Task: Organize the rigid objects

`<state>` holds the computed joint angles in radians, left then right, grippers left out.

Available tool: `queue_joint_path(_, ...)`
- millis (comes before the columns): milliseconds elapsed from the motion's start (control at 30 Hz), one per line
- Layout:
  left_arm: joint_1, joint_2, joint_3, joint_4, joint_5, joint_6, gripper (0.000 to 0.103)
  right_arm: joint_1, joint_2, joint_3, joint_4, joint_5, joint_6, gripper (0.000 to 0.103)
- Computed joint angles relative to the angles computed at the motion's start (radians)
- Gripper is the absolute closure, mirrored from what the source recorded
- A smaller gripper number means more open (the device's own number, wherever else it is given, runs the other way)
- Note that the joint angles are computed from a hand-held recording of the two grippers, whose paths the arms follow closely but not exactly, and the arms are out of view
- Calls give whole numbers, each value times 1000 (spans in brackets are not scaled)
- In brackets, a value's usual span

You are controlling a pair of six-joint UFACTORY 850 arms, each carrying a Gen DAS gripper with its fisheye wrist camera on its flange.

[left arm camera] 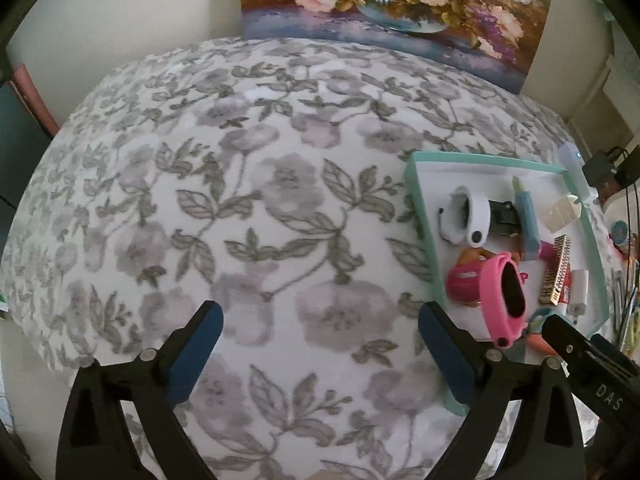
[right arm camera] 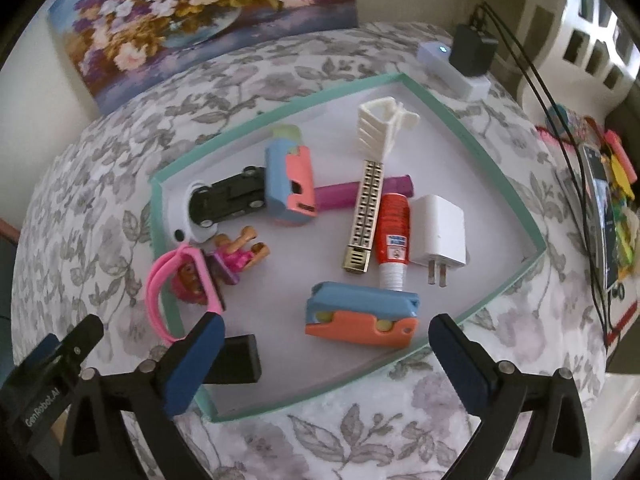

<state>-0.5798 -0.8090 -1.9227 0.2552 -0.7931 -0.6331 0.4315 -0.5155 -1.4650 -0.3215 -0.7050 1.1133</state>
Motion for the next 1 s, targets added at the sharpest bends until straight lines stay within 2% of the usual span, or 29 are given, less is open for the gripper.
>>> queue_joint_path(300, 16, 44, 62, -11, 28, 1, 4, 34, 0, -5, -36, -10, 11, 0)
queue_joint_path(500, 20, 56, 77, -18, 6, 18, 4, 54, 8, -3, -64, -18, 31, 0)
queue_joint_path(633, 12, 68, 88, 40, -11, -8, 4, 65, 17, 2, -82, -12, 44, 0)
queue_joint_path(1000, 10, 143, 173, 122, 50, -87, 4, 82, 39, 12, -126, -8, 72, 0)
